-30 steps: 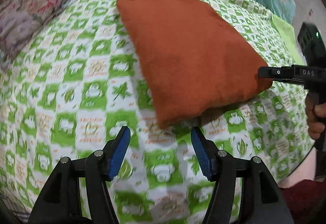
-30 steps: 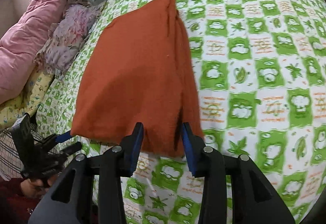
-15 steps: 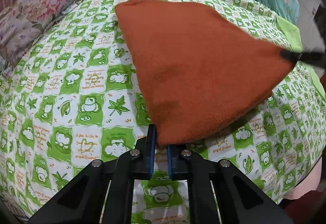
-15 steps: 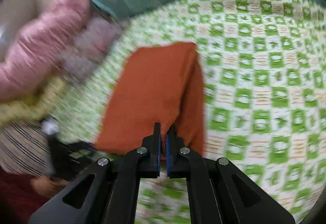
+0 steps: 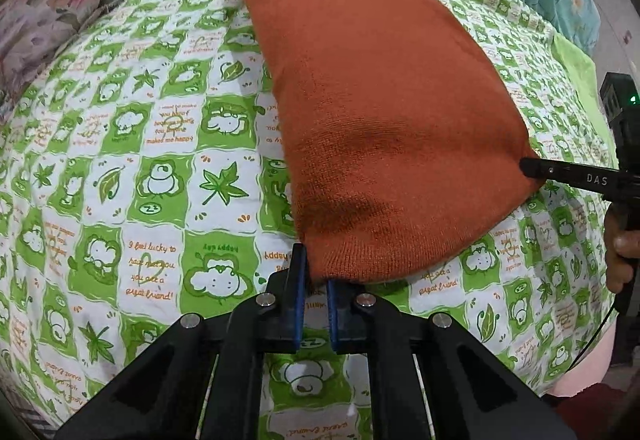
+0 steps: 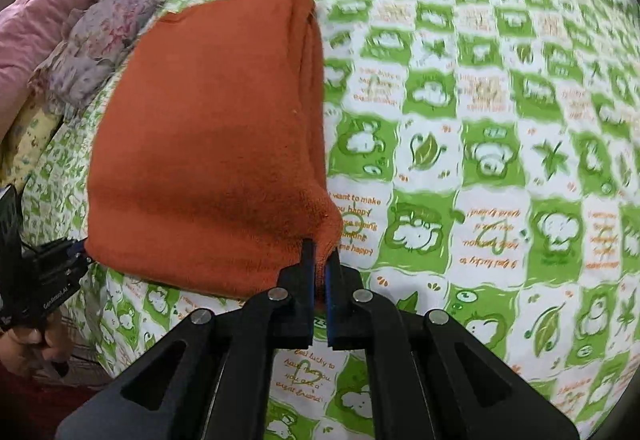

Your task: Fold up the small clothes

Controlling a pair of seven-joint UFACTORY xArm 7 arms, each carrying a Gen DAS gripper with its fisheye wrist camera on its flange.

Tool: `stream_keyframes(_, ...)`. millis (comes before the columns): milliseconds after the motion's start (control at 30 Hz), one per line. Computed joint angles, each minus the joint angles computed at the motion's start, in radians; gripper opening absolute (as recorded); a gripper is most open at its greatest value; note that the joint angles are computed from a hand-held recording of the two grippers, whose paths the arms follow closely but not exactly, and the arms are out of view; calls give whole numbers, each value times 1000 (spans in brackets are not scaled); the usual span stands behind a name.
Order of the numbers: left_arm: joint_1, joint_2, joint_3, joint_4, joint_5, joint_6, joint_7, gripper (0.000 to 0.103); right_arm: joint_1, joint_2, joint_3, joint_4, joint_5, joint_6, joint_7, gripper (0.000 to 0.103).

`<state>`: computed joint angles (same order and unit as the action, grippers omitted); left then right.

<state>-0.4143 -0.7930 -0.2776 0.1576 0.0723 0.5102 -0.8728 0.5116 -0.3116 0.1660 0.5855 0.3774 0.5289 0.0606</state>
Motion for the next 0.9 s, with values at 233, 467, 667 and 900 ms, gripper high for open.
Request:
stream_keyframes(233,-96,-166,98,-38,-91,127,106,14,-7,-51,-13,2,10,70,58,20)
stream_keyframes(467,-74,-362,125,-39,-132,187,196,19,-32,-133,-9,5,-11,48,113,21)
stream_keyframes(667,-3,-95,153,43,-156,-104,276,21,61,4,-43,148,92,-34,-31,21)
stream_keyframes(900,-31,171,237,115,-233,-236,378,16,-4,207,10,258,59,-20,-34,17)
